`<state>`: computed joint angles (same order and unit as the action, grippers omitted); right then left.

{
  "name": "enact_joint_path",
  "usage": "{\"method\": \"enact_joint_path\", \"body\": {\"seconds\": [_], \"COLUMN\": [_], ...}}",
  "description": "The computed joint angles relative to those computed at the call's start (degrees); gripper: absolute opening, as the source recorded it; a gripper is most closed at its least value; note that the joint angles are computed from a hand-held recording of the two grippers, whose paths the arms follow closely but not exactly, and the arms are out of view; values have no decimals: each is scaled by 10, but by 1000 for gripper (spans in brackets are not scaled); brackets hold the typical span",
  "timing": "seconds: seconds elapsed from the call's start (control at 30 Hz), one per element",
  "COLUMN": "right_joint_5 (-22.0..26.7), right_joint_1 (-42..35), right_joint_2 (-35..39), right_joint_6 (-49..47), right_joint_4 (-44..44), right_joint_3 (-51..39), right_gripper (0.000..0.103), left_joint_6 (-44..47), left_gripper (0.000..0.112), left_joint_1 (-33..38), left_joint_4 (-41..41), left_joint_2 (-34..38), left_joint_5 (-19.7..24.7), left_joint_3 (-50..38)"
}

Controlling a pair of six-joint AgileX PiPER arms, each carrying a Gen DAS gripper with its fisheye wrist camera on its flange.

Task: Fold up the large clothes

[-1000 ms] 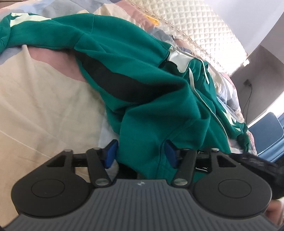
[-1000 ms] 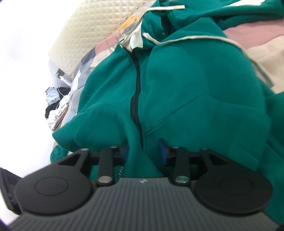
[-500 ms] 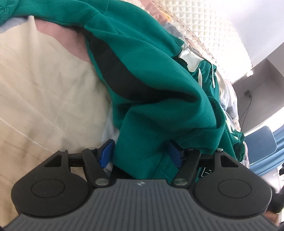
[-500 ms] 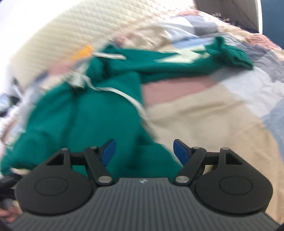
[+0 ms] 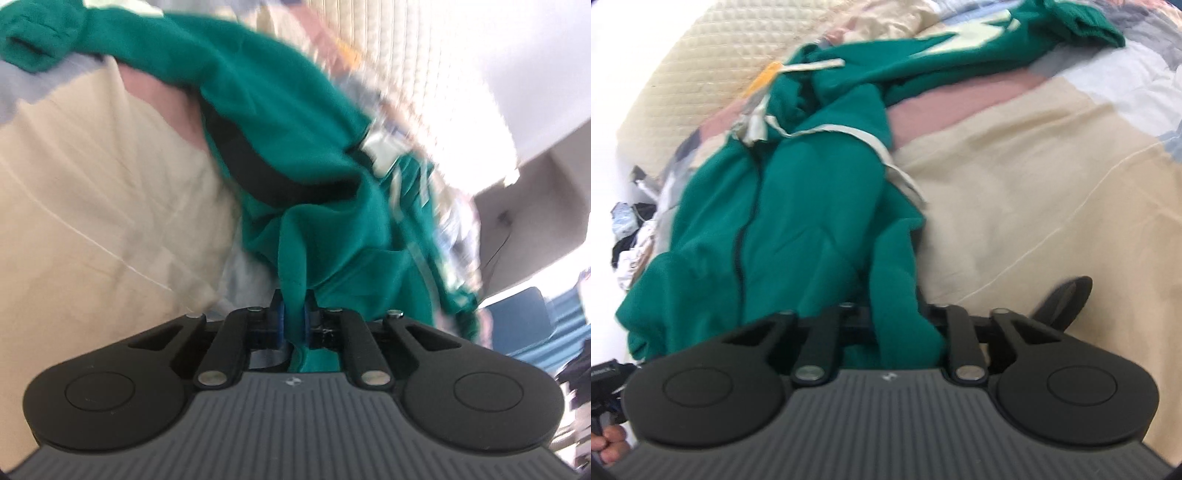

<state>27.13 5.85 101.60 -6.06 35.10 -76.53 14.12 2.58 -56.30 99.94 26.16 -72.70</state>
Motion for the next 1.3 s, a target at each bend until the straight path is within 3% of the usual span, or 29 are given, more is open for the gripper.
{"method": "enact_joint_path", "body": {"seconds": [0.07, 0.13, 0.27, 0.37, 0.53, 0.77, 0.87, 1.07, 1.17, 1.23, 1.3], "right_joint_5": [-14, -11, 14, 55, 124, 253, 285, 263, 266, 262, 241], "right_joint_1": [8, 9, 7, -5, -8, 31, 52, 71, 69, 70, 73], "right_joint_2": [-38, -79, -154, -191, -234, -261, -236, -228, -232, -238, -257], "right_joint_6": [-37, -79, -92, -110, -75, 76, 132, 183, 197, 209, 214], "right_joint_4": [32, 74, 83, 81, 14, -173, -223, -246, -252, -271, -286], "right_joint_3": [24, 44, 58, 50, 12, -18, -13, 9, 12, 12, 28], "right_gripper": [14, 14, 12, 12, 12, 12, 13, 16, 23, 30, 52], "left_joint_6": [40, 61, 51, 27, -51, -136, -148, -170, -187, -200, -236], "left_gripper": [10, 10, 10, 9, 9, 10, 10, 12, 25, 50, 65], "left_joint_1": [14, 34, 64, 110, 183, 171, 131, 74, 62, 49, 22], "left_joint_4": [-43, -76, -54, -49, 44, 269, 334, 383, 395, 418, 471], "left_joint_2": [-54, -100, -182, -225, -287, -325, -320, -329, -318, -318, -326], "left_joint_5": [-10, 8, 37, 100, 214, 353, 355, 318, 322, 329, 331], "left_joint_3": [45, 79, 120, 130, 91, 22, 25, 54, 46, 37, 27]}}
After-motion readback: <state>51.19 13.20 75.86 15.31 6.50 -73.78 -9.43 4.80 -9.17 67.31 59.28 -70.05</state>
